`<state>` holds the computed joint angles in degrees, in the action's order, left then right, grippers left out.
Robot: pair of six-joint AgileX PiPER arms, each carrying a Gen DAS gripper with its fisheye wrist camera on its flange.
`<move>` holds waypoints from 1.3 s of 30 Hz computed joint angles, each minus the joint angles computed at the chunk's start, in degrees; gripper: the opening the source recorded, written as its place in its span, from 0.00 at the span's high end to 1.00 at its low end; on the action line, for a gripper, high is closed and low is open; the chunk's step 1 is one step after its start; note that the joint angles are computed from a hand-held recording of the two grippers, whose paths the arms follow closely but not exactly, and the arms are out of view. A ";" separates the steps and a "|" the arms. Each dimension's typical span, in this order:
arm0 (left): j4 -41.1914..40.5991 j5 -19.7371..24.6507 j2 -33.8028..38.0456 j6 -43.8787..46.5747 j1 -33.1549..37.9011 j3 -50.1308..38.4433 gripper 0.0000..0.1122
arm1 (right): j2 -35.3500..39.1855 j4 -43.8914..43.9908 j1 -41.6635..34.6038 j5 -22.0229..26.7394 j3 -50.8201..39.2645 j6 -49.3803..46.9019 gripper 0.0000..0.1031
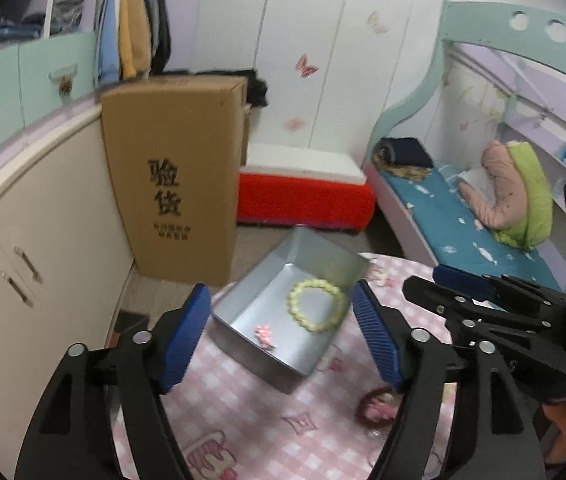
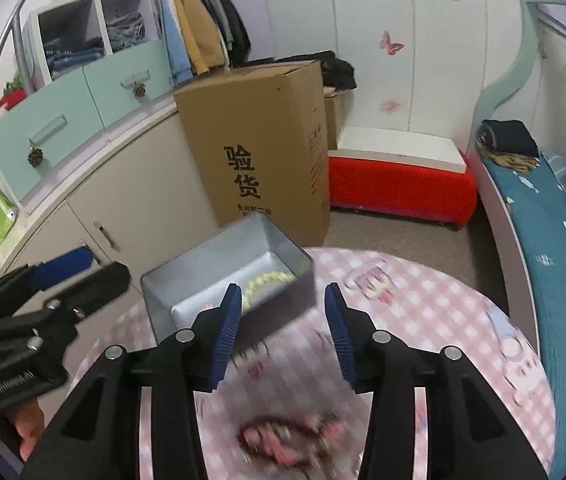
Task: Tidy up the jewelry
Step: 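Open both grippers over the grey box and withdraw, then lower the left gripper onto the red bead bracelet and grasp it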
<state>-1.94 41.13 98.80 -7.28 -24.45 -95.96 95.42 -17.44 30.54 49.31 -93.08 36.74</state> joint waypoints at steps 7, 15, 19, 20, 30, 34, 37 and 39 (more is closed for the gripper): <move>10.74 -6.20 -8.17 -10.58 -7.99 12.52 0.31 | -15.16 -8.06 1.62 -1.35 18.80 10.00 0.52; 20.75 -6.31 -6.06 -21.62 -13.61 17.71 0.31 | -23.65 -10.79 2.79 -2.31 32.66 17.27 0.52; 19.33 -6.06 -3.66 -22.21 -13.17 18.70 0.32 | -25.23 -8.78 1.91 -5.02 36.60 17.50 0.52; 20.21 -5.73 -2.94 -23.17 -13.41 18.66 0.32 | -25.42 -8.87 2.22 -5.40 37.27 18.18 0.52; 21.93 -3.81 3.34 -25.22 -13.88 15.42 0.34 | -25.84 -5.12 0.76 -9.84 41.01 15.84 0.52; 19.54 -3.87 4.42 -23.93 -12.82 15.05 0.40 | -25.76 -4.38 0.19 -10.72 41.41 14.98 0.52; 17.65 -3.83 4.40 -21.40 -12.25 14.91 0.43 | -25.29 -3.12 -0.64 -11.54 41.49 13.65 0.50; 18.45 -3.52 4.58 -21.52 -12.35 14.78 0.43 | -25.04 -2.74 -0.93 -11.86 41.54 13.23 0.48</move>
